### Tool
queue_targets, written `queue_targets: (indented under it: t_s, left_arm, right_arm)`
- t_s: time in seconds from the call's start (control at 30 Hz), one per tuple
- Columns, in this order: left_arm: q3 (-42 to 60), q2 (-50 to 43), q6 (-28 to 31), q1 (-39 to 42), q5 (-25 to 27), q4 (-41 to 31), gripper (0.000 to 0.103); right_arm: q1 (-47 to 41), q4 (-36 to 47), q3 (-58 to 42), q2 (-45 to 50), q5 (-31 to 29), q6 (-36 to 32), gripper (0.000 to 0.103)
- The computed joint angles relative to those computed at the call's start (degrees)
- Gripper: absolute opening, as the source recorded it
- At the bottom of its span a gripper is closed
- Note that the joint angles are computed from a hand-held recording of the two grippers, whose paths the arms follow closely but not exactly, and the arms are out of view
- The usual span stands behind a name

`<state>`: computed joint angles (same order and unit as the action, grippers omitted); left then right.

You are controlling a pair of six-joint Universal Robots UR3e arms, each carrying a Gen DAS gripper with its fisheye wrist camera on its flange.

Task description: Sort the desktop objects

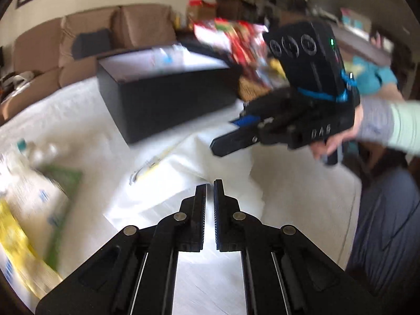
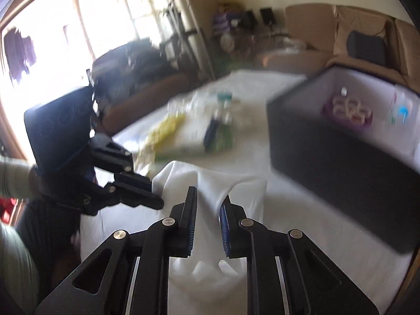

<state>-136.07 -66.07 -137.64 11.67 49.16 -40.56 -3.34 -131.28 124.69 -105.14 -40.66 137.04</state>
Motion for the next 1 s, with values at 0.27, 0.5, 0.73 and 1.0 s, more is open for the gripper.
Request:
queue_targets:
  t_s: [0.27, 0.5, 0.73, 1.0]
  left_arm:
    - [-2.0, 0.3, -3.7, -4.4, 2.4, 0.1, 0.005]
    - [11.4, -5.2, -2.2, 9.0, -11.3, -14.9, 0.005]
    - [21.1, -17.3, -5.6, 16.4, -21.6, -10.1, 0.005]
    - [12.7, -20.9, -4.7, 11.5, -12.3, 4.1, 0.005]
  right_arm:
    - [-3.9, 19.0, 5.4, -13.1, -6.1, -8.0, 0.02]
    - [-2.0, 9.3, -1.8, -2.7, 3.0, 2.5, 0.025]
    - [7.7, -31.9, -10.9, 16.4, -0.3, 18.1, 0.022]
    - [11.8, -41.3, -3.6, 20.5, -12.7, 8.3, 0.021]
